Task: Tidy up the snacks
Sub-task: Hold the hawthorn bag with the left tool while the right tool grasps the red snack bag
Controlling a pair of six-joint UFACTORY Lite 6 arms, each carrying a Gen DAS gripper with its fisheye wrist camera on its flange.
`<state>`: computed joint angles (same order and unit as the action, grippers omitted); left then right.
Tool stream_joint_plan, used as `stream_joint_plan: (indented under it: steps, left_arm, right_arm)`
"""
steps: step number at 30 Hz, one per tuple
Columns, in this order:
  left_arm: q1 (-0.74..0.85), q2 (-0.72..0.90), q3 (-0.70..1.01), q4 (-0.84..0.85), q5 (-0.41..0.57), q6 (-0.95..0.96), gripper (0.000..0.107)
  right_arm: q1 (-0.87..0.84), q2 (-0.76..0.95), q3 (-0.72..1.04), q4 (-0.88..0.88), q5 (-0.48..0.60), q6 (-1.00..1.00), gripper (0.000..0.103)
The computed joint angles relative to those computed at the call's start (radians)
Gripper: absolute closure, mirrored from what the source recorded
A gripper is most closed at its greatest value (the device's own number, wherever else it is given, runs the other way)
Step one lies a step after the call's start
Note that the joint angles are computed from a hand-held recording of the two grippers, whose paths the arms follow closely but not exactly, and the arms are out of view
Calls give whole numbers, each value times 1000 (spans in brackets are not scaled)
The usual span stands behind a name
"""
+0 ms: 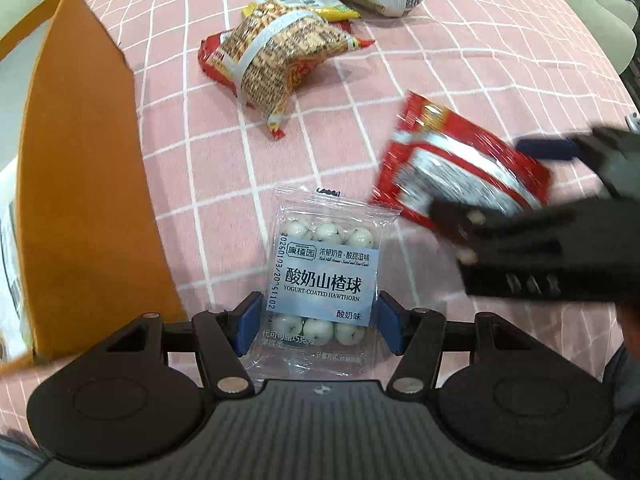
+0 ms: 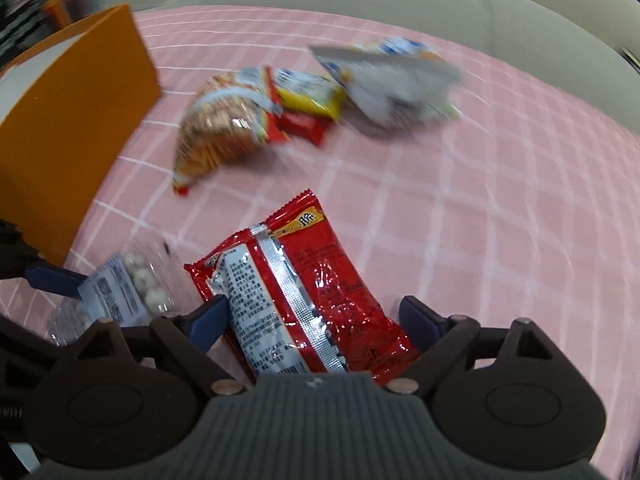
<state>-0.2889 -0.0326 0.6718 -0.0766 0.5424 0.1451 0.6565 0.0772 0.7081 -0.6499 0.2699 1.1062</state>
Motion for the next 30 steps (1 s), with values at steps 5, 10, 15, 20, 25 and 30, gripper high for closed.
stream_joint_plan:
  steps: [5,10,15,20,25,30]
  left_arm:
    - [-17,-100,-93,37,17,-44,37]
    - [43,-181,-164,-43,1,29,35]
    - [186,-209,-188,-220,8,288,28]
    - [117,-212,-190,-191,-38,221,23]
    - [75,-201,-185,-61,-32,58,23]
    - [71,-194,-185,-49,-34,40,24]
  right_arm:
    - [135,-156,-116,33,113,243,15]
    - [246,-208,-148,42,157,346,15]
    - [262,-283,-228,-34,98,327,8]
    - [254,-273,-224,-193,52,278,7]
    - [190,-188,-170,-90,0,67,11]
    - [159,-137,-148,-2,-27,18,22]
